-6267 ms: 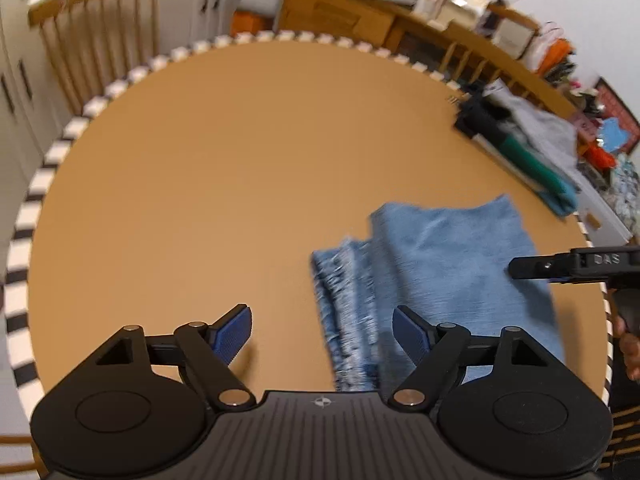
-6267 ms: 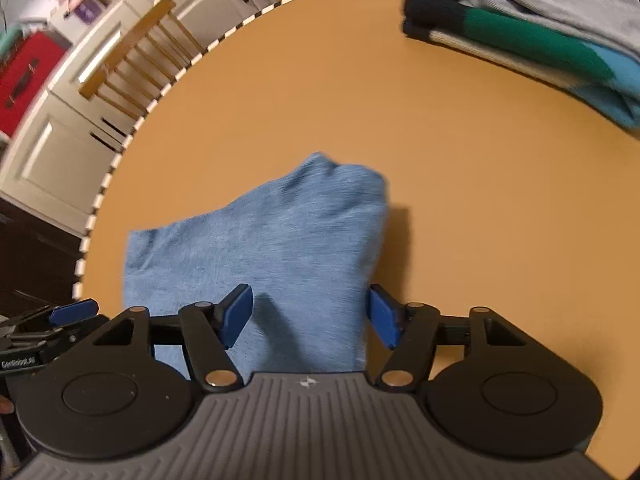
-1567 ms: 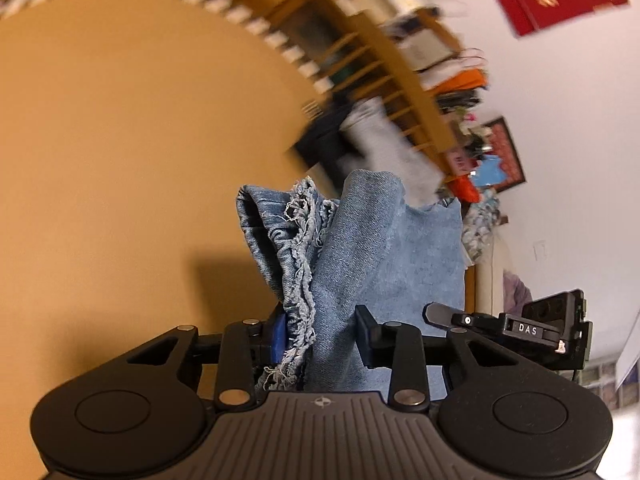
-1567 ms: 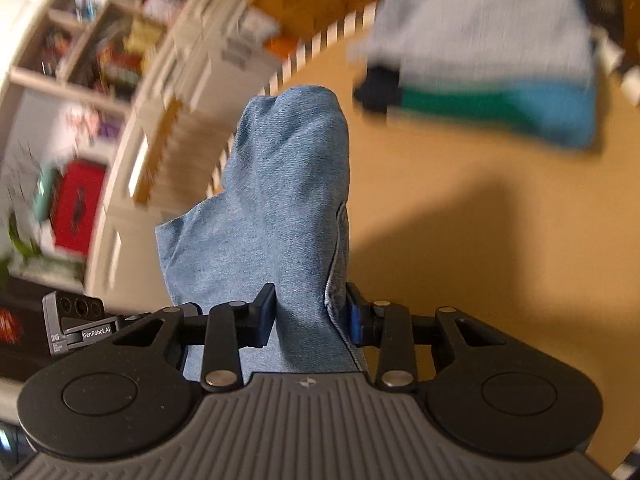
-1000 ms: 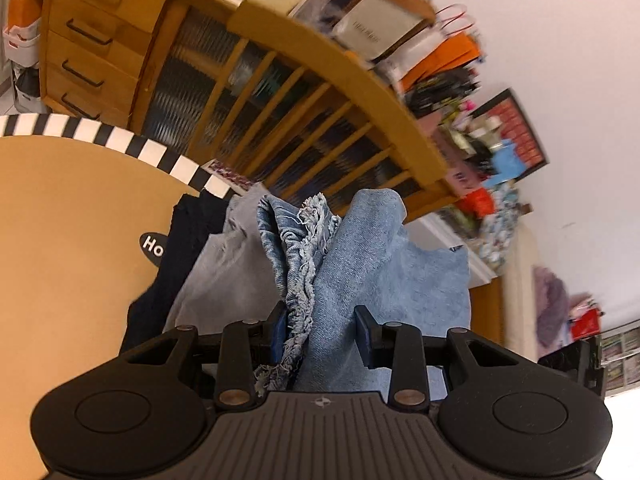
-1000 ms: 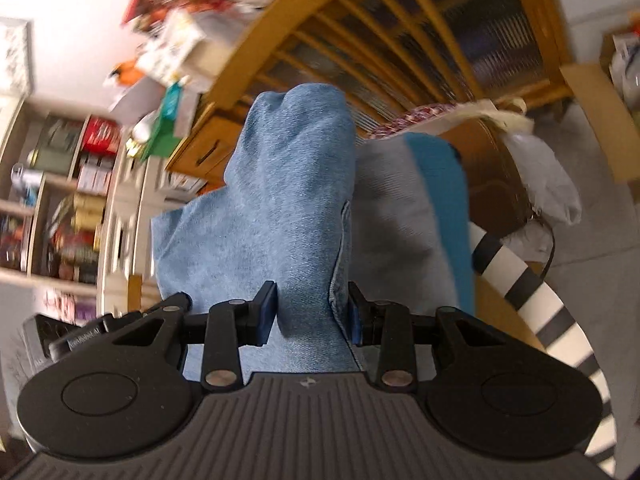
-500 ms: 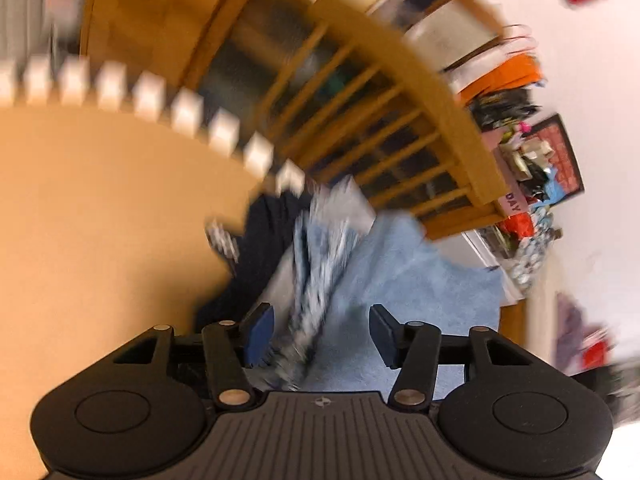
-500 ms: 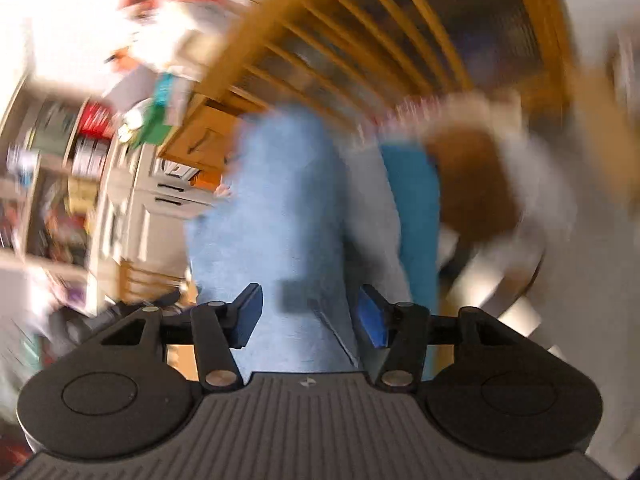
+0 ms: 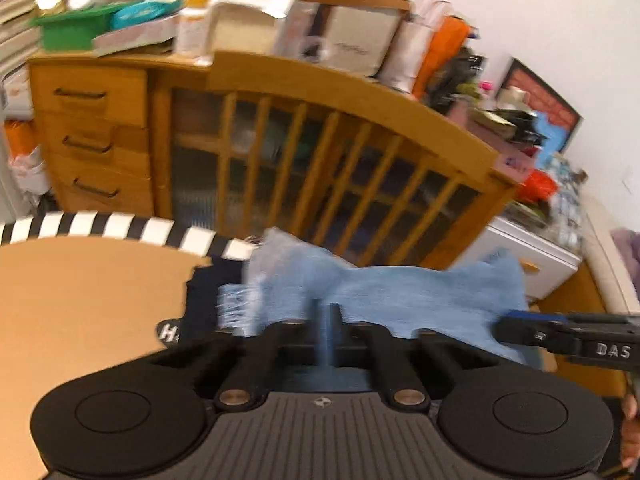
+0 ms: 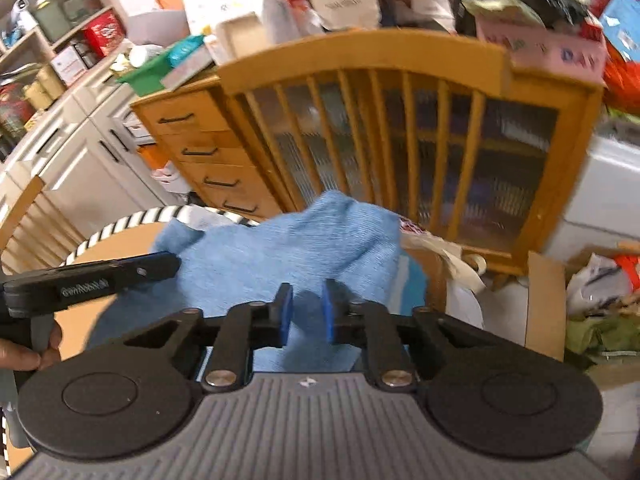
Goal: Fold clothes
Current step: 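Lower the jeans bundle onto the folded clothes stack with both grippers, then open both grippers and withdraw them from the stacked jeans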
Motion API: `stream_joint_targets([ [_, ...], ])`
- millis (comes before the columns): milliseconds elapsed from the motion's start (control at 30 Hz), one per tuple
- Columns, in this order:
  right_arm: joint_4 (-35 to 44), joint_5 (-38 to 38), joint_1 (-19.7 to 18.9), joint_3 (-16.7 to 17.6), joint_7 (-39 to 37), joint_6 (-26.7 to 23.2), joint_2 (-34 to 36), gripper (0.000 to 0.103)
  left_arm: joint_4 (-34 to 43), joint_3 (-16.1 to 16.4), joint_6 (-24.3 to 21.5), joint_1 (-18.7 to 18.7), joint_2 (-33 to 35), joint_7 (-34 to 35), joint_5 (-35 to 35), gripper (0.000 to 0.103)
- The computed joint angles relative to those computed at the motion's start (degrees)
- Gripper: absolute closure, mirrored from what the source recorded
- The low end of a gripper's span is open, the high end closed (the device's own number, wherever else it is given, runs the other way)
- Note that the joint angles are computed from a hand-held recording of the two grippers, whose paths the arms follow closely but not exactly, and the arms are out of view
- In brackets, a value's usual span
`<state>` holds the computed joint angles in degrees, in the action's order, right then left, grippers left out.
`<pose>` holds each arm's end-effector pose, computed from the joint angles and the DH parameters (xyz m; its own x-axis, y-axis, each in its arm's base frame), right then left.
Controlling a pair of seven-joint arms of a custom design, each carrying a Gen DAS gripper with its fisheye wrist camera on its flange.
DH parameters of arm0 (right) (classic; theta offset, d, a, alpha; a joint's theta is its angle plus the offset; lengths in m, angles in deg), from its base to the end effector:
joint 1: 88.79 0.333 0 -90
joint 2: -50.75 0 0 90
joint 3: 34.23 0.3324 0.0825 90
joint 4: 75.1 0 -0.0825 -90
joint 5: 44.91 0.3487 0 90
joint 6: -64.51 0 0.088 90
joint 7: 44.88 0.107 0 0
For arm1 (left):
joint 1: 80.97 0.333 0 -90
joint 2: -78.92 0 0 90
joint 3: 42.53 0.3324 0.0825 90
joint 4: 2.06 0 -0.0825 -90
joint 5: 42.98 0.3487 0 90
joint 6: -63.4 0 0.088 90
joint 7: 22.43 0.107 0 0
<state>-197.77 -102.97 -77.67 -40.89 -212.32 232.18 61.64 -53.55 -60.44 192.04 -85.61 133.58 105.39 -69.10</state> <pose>0.5594 0.1001 0.4020 -0.5674 -0.7495 -0.3411 -0.5122 0.6456 -0.5665 0.7715 -0.2061 0.3978 -0.6607 -0.6680 0.3424 -0.7015 0.3872 -0.5983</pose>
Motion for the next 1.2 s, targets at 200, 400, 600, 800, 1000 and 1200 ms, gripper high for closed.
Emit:
stream_joint_targets([
  [200,-0.7,-2.8,0.9,0.1,4.5,-0.5,-1.4,0.086,-3.6,0.1,-0.2,0.6,-3.8,3.2,0.7,0.09],
  [400,-5.9,-14.9,1.8,4.3,15.4,1.7,-8.7,0.081,-27.3,-2.7,3.2,9.1,-19.8,23.3,-7.5,0.06],
  [600,-6.3,-7.9,3.3,7.9,10.4,-1.8,-6.1,0.082,-38.5,0.5,13.8,6.2,-23.8,30.2,-10.3,0.061],
  [800,-6.4,-13.2,4.2,6.8,17.1,-1.9,-5.6,0.084,-40.1,0.4,16.0,6.0,-24.5,32.7,-11.7,0.061],
  [1000,-6.9,-14.3,7.1,10.4,22.3,-11.2,-10.2,0.047,-48.4,-0.6,17.0,7.9,-32.6,37.5,-16.9,0.026],
  [1200,-7.6,-7.3,13.9,17.8,30.0,-29.3,-13.4,0.017,-59.3,3.1,14.0,7.4,-43.0,42.2,-21.2,0.003],
])
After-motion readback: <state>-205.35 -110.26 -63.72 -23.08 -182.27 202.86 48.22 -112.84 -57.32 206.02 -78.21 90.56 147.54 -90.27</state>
